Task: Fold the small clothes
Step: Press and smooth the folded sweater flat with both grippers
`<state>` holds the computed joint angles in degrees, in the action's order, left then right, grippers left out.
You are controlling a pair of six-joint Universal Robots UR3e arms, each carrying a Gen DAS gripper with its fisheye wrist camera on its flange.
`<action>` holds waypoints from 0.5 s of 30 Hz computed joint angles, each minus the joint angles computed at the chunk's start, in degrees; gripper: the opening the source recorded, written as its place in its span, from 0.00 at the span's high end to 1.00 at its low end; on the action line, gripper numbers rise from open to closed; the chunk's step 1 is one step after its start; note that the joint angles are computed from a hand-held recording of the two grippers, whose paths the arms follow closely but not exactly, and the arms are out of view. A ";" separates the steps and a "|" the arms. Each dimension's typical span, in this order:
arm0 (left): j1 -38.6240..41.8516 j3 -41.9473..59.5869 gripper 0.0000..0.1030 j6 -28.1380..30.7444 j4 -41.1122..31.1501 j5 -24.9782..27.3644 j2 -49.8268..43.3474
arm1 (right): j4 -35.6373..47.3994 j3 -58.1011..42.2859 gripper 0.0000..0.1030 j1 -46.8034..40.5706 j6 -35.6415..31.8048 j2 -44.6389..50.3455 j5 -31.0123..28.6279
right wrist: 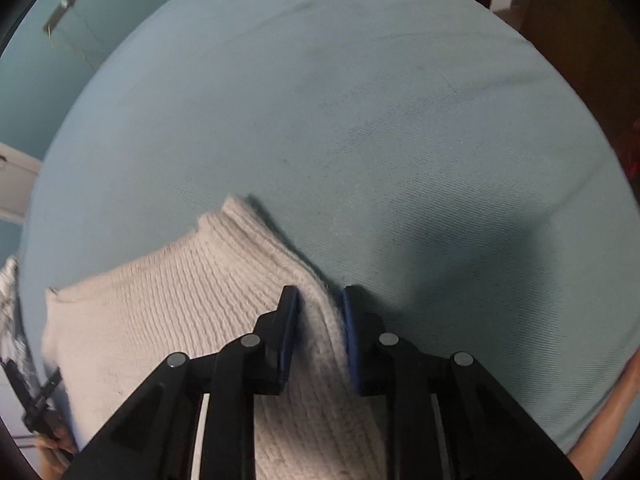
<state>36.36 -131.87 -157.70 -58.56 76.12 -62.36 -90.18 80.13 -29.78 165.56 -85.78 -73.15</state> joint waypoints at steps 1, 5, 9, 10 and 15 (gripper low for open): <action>-4.26 1.65 0.00 -2.23 1.80 2.94 -1.10 | 1.60 -2.38 0.70 0.23 0.81 0.39 -1.17; -22.53 2.99 0.00 -3.37 13.83 17.31 0.90 | -7.18 -2.82 0.55 5.89 -0.96 -7.56 -15.86; -33.22 7.25 0.00 -2.09 7.43 11.49 5.54 | 0.30 -2.06 0.26 13.30 -10.67 -17.93 -13.88; -35.29 8.36 0.00 -2.70 4.79 8.95 5.28 | 4.53 -2.12 0.26 16.07 -13.08 -20.19 -10.87; -47.48 7.12 0.00 -9.03 6.32 10.51 -6.70 | 22.63 4.45 0.26 26.00 -24.66 -27.20 -5.51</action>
